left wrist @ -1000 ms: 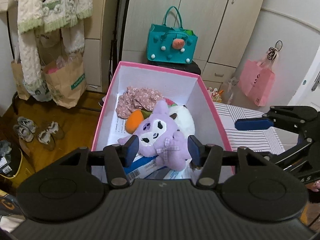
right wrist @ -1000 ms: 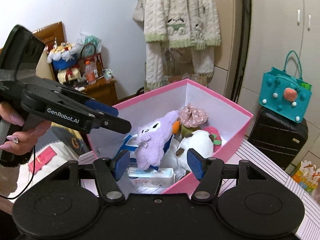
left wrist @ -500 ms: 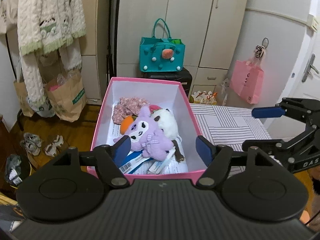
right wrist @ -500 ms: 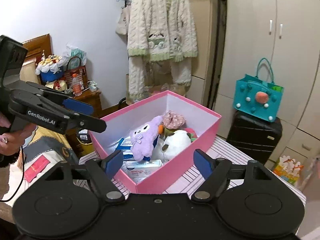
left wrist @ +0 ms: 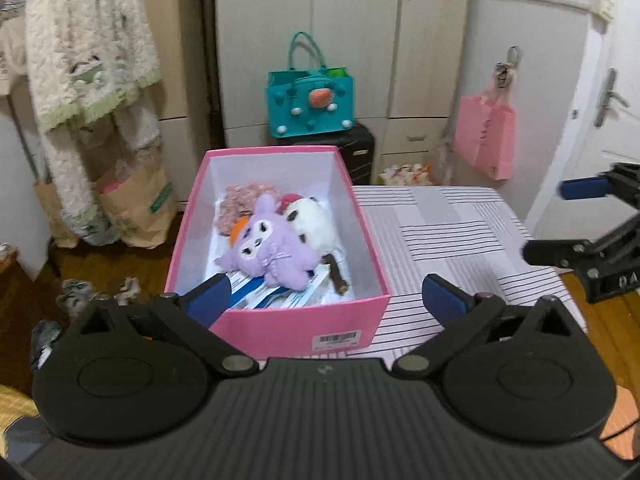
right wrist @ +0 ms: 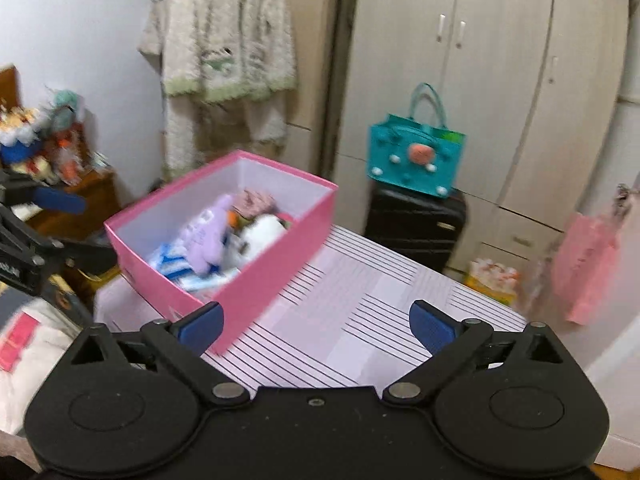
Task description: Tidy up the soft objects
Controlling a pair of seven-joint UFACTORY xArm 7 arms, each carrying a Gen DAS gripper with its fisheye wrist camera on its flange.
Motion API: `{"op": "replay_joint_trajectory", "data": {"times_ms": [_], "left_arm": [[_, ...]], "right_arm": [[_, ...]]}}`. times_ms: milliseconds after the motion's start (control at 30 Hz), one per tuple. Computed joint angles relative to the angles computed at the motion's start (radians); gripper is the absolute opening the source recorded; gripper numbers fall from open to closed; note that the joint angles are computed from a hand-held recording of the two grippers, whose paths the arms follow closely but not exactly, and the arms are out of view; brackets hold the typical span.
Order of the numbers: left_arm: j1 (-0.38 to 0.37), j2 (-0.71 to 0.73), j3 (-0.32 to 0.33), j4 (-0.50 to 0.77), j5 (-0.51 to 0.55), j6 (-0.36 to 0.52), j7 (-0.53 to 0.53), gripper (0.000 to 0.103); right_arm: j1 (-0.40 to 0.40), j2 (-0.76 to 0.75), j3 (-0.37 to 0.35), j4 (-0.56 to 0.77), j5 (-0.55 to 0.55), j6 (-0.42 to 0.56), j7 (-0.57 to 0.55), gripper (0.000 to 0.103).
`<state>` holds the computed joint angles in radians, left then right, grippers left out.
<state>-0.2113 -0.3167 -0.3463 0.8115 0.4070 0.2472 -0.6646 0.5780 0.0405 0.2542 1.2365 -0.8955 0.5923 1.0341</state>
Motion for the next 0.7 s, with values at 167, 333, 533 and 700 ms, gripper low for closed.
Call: {"op": "replay_joint_trajectory", "data": {"times_ms": [167,333,533,700], "left_arm": [[0.066,-0.042,-0.096,-0.007,0.157,0.030,-0.114,0.103],[0.041,-0.094,-0.111,-0.054,0.158,0.008,-0.143,0.103],[0.066,-0.114,-0.166,-0.076,0.152,-0.011,-0.179,0.103],[0.094,-0.083,-0.203,-0.078,0.172,-0.028,-0.240,0.103]], "right_arm": [[0.037,-0.023,0.031,-0.014,-0.127,0.166,0.141,0.101],[-0.009,-0.107,0.027,-0.137,-0.019,0.005,0.231,0.101],[-0.045,-0.155,0.081,-0.202,0.009,-0.005,0.248,0.101],[-0.045,-0.160,0.120,-0.199,-0.025,0.072,0.283,0.101]]}}
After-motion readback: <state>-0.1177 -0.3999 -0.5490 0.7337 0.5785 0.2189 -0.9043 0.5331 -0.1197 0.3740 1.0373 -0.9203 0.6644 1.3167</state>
